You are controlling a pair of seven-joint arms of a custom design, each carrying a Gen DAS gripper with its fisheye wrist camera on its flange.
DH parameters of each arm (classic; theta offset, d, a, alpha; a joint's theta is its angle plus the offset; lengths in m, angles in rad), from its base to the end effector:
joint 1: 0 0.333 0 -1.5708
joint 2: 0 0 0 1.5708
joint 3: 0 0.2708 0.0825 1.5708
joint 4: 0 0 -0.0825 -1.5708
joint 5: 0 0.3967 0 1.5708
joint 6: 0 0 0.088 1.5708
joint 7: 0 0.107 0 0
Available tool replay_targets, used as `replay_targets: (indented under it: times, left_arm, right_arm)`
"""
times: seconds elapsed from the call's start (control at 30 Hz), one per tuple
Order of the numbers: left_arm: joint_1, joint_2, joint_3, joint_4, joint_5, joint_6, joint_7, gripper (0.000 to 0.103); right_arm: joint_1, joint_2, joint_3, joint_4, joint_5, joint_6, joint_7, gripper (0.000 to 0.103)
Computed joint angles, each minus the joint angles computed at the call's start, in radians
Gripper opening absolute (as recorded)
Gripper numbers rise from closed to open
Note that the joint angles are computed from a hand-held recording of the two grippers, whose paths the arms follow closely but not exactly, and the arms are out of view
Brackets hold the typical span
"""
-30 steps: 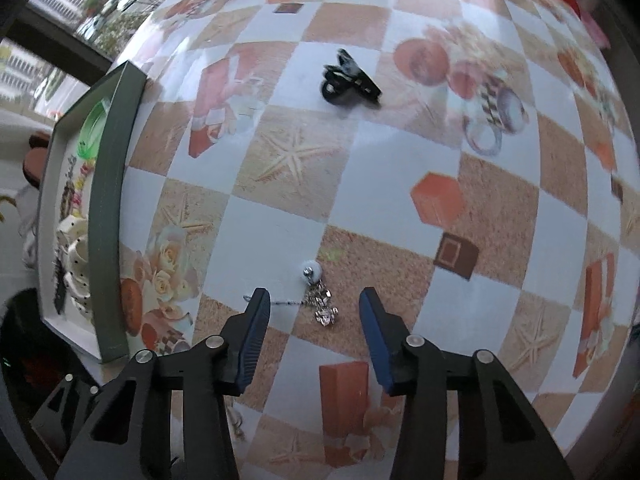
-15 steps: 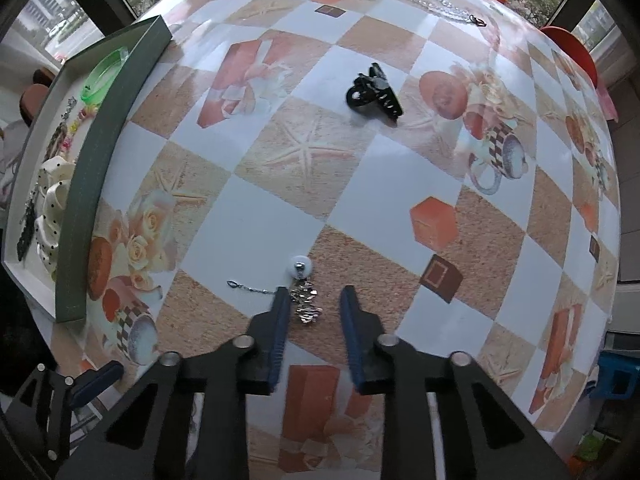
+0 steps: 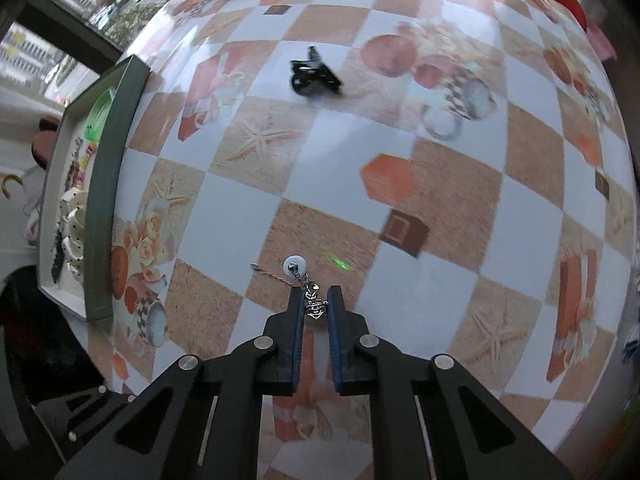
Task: Organize jewelry
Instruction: 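Grasp the bunny-ear hair clip with the left tool while the right tool grasps the bead chain, then carry the bunny-ear clip and bead chain into the white tray and release both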
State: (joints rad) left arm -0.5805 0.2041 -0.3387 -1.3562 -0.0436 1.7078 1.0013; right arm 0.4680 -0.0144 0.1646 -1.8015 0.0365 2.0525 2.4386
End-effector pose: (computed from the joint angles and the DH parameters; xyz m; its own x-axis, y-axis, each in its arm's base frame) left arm 0.3963 -0.4918 0.5822 -0.3300 -0.9271 0.1781 -0.9439 0.3220 -0.0727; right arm 0.4799 0.3548 0.5201 -0.2232 -0.9493 -0.2213 -0.9553 0.2581 -0.1439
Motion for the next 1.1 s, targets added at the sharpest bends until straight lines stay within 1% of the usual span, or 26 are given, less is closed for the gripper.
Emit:
replay_targets:
  times: [0.2, 0.3, 0.33, 0.4, 0.53, 0.7, 0.87, 1.1]
  left_arm:
    - [0.015, 0.001, 0.005, 0.044, -0.031, -0.008, 0.02, 0.008]
    - [0.055, -0.038, 0.022, -0.029, -0.059, 0.025, 0.067, 0.008]
    - [0.063, -0.067, 0.021, -0.064, -0.067, 0.028, 0.071, 0.008]
    - [0.073, -0.071, 0.02, -0.059, -0.062, 0.027, 0.08, 0.008]
    - [0.082, -0.059, 0.023, -0.026, -0.039, 0.023, 0.077, 0.008]
    - [0.096, -0.076, 0.029, -0.015, -0.016, 0.019, 0.059, 0.008]
    - [0.115, -0.105, 0.037, -0.022, 0.004, 0.025, 0.047, 0.008]
    - [0.161, -0.147, 0.051, -0.059, 0.017, 0.056, 0.089, 0.008]
  right_arm:
    - [-0.004, -0.085, -0.005, -0.075, 0.037, 0.014, 0.02, 0.012]
    - [0.002, -0.117, -0.001, -0.101, 0.055, 0.023, 0.048, 0.012]
    - [0.002, -0.121, -0.002, -0.097, 0.061, 0.02, 0.053, 0.012]
    - [0.002, -0.153, -0.006, -0.117, 0.079, 0.02, 0.058, 0.012]
    - [0.007, -0.132, 0.0, -0.087, 0.08, 0.034, 0.075, 0.012]
    - [0.011, -0.138, -0.001, -0.068, 0.088, 0.043, 0.07, 0.012]
    - [0.015, -0.113, 0.004, -0.025, 0.082, 0.049, 0.072, 0.012]
    - [0.025, -0.009, 0.019, 0.116, 0.017, 0.045, 0.111, 0.012]
